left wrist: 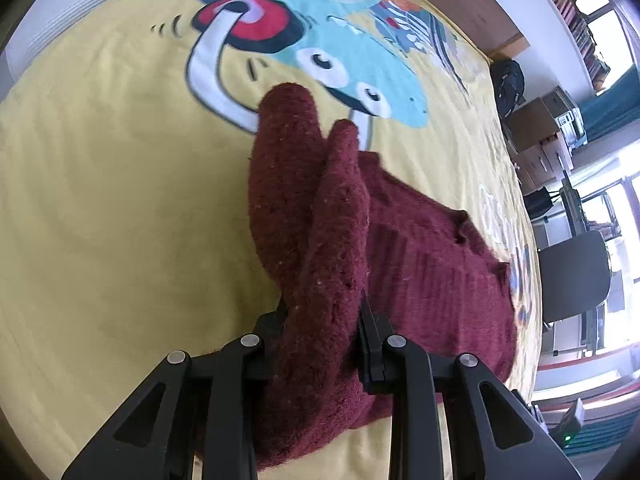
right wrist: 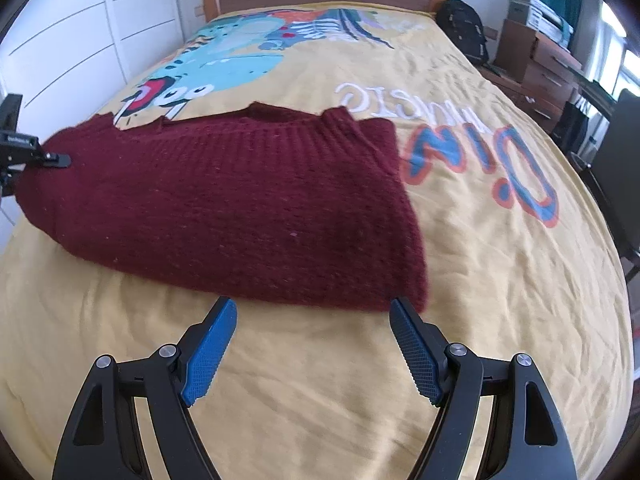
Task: Fold small clothes
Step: 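Fold the gripped side over the sweater with the left tool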
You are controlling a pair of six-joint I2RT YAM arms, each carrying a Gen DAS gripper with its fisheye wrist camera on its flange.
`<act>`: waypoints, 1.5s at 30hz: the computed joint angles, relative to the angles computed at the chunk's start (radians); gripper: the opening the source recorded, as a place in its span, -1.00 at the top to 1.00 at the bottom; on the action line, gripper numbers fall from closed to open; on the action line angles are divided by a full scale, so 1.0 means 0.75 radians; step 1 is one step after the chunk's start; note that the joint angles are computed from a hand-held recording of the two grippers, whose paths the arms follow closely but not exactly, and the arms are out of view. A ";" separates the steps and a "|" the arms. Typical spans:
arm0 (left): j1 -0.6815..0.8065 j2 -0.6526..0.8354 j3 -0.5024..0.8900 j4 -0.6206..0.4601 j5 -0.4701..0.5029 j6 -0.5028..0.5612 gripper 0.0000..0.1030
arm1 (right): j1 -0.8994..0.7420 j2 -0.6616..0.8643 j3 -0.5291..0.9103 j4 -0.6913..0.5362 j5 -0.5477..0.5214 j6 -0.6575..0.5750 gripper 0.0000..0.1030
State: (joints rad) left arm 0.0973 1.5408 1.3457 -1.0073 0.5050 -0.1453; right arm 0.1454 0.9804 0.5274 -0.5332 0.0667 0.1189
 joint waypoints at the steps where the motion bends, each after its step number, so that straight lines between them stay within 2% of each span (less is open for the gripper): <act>1: -0.037 0.003 0.025 -0.009 -0.014 -0.035 0.57 | -0.030 -0.020 -0.005 -0.015 -0.012 -0.017 -0.55; 10: -0.333 0.021 0.177 -0.036 -0.157 -0.319 0.58 | -0.325 -0.155 -0.035 -0.131 -0.153 -0.192 -0.55; 19: -0.632 0.109 0.378 0.026 -0.220 -0.572 0.59 | -0.825 -0.172 -0.030 -0.191 -0.391 -0.522 -0.55; 27: -0.885 0.323 0.570 0.025 -0.325 -0.675 0.59 | -1.248 0.006 0.045 -0.167 -0.581 -0.787 -0.55; 32: -1.022 0.479 0.715 0.002 -0.407 -0.733 0.59 | -1.453 0.143 0.076 -0.136 -0.651 -0.930 -0.55; 39: -1.206 0.789 1.115 -0.214 -0.606 -0.698 0.59 | -1.659 0.326 0.099 -0.076 -0.706 -1.064 -0.55; 45: -1.300 0.975 1.308 -0.332 -0.707 -0.673 0.59 | -1.759 0.417 0.126 -0.057 -0.741 -1.125 -0.55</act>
State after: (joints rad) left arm -0.8778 2.2720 2.3265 -1.2559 -0.0250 -0.6502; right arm -1.1741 1.2928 0.6215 -0.5760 -0.4890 -0.7252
